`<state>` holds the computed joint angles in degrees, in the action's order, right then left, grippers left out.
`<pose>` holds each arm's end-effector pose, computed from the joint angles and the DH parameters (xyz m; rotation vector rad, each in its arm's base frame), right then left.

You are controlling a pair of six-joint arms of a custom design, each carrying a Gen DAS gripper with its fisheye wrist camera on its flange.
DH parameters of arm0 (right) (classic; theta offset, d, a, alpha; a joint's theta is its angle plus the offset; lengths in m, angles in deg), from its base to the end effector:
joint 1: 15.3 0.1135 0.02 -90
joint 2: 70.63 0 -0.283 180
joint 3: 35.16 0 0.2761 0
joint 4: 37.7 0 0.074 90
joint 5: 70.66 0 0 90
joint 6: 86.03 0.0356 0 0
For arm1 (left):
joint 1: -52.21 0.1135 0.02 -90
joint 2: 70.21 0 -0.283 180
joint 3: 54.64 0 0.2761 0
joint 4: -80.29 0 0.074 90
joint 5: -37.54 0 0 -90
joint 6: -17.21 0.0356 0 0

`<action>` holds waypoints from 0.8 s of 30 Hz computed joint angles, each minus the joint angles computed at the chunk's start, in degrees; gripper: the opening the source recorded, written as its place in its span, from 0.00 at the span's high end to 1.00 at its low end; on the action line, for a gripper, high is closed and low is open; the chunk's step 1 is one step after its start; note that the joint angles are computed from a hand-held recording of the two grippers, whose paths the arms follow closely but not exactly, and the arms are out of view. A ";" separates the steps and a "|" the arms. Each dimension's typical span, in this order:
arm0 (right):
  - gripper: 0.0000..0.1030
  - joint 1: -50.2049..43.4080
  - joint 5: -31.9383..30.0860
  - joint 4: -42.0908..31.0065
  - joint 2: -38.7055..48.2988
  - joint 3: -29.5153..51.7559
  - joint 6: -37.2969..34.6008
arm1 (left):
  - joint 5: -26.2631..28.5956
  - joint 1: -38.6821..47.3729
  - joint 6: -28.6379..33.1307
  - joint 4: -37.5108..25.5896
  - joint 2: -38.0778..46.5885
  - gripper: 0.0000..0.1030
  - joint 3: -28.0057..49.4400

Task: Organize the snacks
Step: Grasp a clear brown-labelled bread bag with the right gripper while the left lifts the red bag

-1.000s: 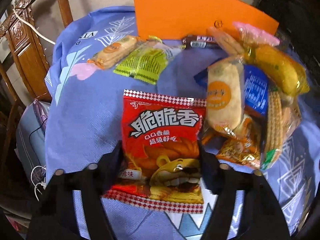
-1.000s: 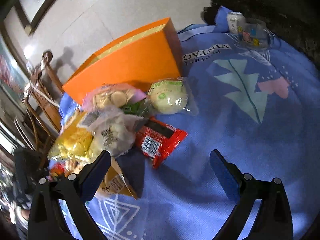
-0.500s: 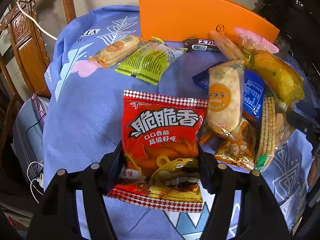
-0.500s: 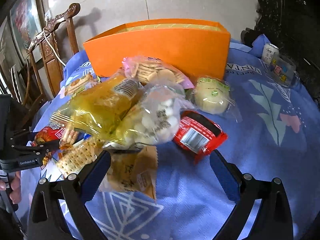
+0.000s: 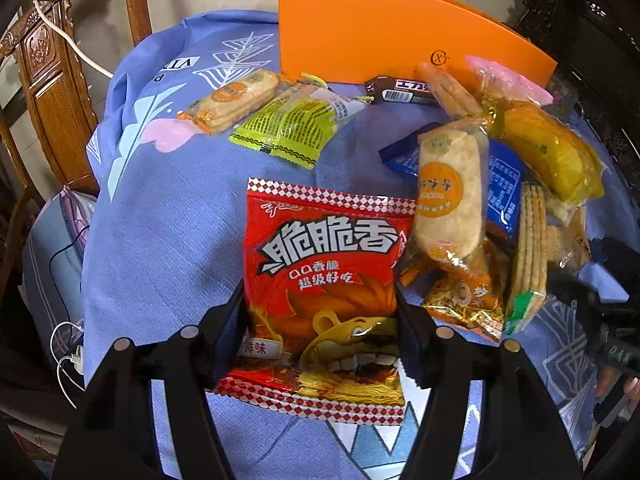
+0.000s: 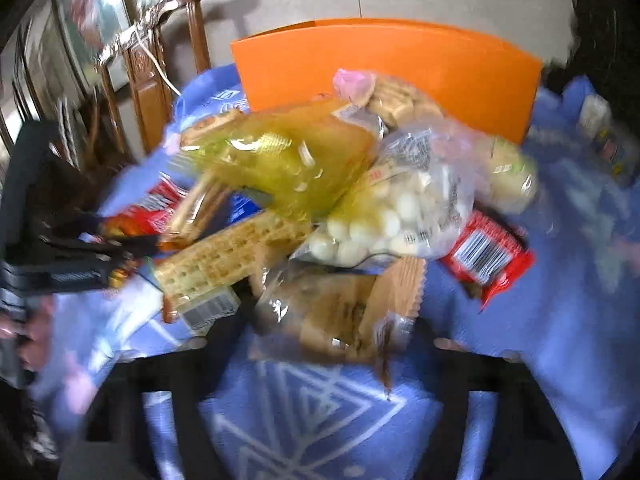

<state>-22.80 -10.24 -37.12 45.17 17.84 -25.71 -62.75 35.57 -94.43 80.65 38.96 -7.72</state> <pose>0.3179 -0.0241 0.0299 -0.6392 2.4149 0.4273 0.2824 -0.0778 0.0403 -0.1734 2.6160 0.0078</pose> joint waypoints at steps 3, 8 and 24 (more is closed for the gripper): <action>0.45 -1.35 0.13 0.05 -1.27 -0.68 -0.46 | 0.12 -0.07 0.02 0.07 -0.42 0.38 -0.31; 0.45 -5.12 -2.65 -2.57 -3.78 -1.90 -3.10 | -0.84 -0.64 -0.36 0.39 -2.43 0.39 -1.81; 0.45 -13.73 -12.08 -13.31 -16.72 -0.09 -5.25 | -4.95 -4.06 0.61 -10.41 -20.12 0.39 -2.30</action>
